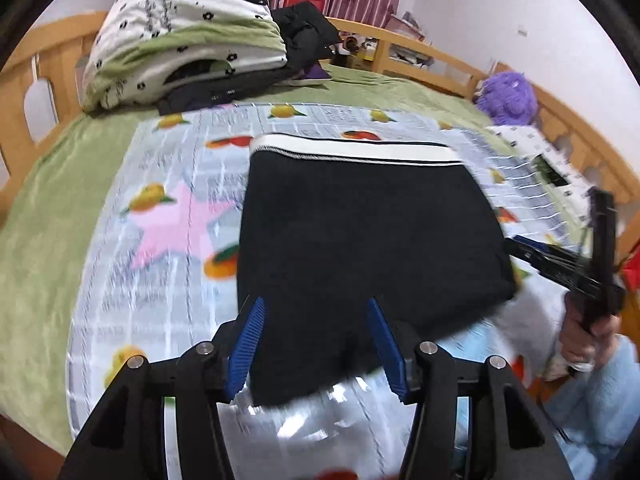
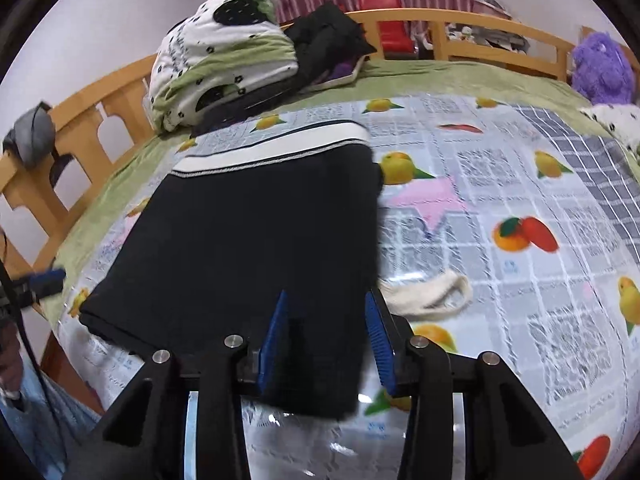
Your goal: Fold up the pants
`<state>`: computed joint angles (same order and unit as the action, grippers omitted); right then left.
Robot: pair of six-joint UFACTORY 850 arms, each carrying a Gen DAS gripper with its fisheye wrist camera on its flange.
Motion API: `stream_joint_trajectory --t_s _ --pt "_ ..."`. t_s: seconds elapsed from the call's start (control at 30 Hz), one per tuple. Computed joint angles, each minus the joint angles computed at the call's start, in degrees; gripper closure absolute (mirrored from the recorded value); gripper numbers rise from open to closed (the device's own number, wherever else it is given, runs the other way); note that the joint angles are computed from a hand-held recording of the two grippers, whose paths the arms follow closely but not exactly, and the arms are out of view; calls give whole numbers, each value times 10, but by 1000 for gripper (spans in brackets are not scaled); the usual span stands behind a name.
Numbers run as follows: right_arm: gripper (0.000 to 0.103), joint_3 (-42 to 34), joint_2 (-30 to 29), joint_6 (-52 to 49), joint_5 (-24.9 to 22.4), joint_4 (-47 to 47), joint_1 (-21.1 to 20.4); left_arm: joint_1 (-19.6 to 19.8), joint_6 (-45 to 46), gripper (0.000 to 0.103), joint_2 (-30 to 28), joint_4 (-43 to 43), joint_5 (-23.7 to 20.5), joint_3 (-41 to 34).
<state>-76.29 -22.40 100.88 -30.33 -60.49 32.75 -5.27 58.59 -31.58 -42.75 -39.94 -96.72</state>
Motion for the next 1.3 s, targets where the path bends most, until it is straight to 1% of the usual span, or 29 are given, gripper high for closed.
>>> stream_joint_trajectory --t_s 0.03,0.07,0.1,0.13,0.17,0.2,0.23,0.27,0.3,0.33,0.4,0.43,0.5,0.53,0.57,0.6,0.63,0.67,0.7,0.73,0.77,0.83,0.9,1.0,1.07,1.1,1.17,1.23,1.3 --pt "62 -12 -11 -21 -7 15 0 -11 -26 50 -8 28 23 -4" --pt "62 -28 -25 -56 -20 45 0 -16 -48 49 -17 53 29 -12" --pt "61 -49 -46 -96 -49 78 1 -22 -77 49 -30 89 28 -21" --pt "61 -51 -51 -113 -56 87 3 -27 -103 48 -43 127 27 -28" --pt "61 -47 -49 -110 -58 74 6 -30 -106 43 -49 140 37 -20" --pt "61 -43 -44 -122 -55 77 7 -30 -95 40 -43 130 59 -4" --pt "61 -37 -38 -131 -45 84 4 -25 -72 38 -41 100 62 2" --pt "61 -28 -30 -129 -31 87 1 -20 -74 39 -44 88 46 -6" --pt "62 -12 -17 -104 -18 72 -1 -13 -72 40 -47 60 23 -16" --pt "62 -4 -10 -79 -14 54 -1 -2 -60 40 -50 9 -2 -25" --pt "62 17 8 3 -4 0 0 1 -48 38 -44 -29 2 -21" --pt "62 25 15 48 8 -21 -1 -4 -57 38 -43 -21 13 -20" --pt "62 19 11 86 7 -39 0 -19 -81 38 -46 19 26 -19" --pt "62 6 1 84 -11 -38 5 -27 -110 37 -50 58 30 -22" --pt "62 -8 -8 57 -26 -18 6 -39 -142 33 -49 106 53 -13" --pt "62 -34 -31 7 -46 21 8 -47 -154 31 -40 130 82 2" --pt "60 -50 -44 -32 -57 54 7 -51 -149 28 -33 130 104 16" --pt "59 -64 -59 -48 -76 63 10 -53 -155 27 -33 134 106 18" --pt "59 -67 -64 -40 -89 49 15 -51 -160 27 -34 134 102 14" --pt "58 -63 -62 -26 -90 40 17 -49 -160 27 -36 127 95 11" --pt "58 -60 -59 -19 -87 43 16 -46 -157 27 -38 118 87 8" --pt "55 -44 -48 11 -64 43 12 -43 -153 26 -41 107 81 4" --pt "50 -30 -39 27 -42 52 6 -44 -161 26 -36 115 89 11" --pt "50 -8 -24 63 3 66 -5 -46 -173 26 -32 125 94 16" --pt "50 -6 -23 71 9 74 -6 -45 -179 26 -31 127 95 17" --pt "50 -12 -26 62 1 81 -5 -45 -181 26 -29 127 94 19" --pt "50 -32 -36 27 -31 99 1 -45 -189 26 -27 133 90 20" --pt "56 -64 -51 -28 -84 117 12 -44 -193 26 -25 137 86 20" --pt "58 -80 -53 -40 -125 111 23 -43 -189 26 -17 132 86 26"
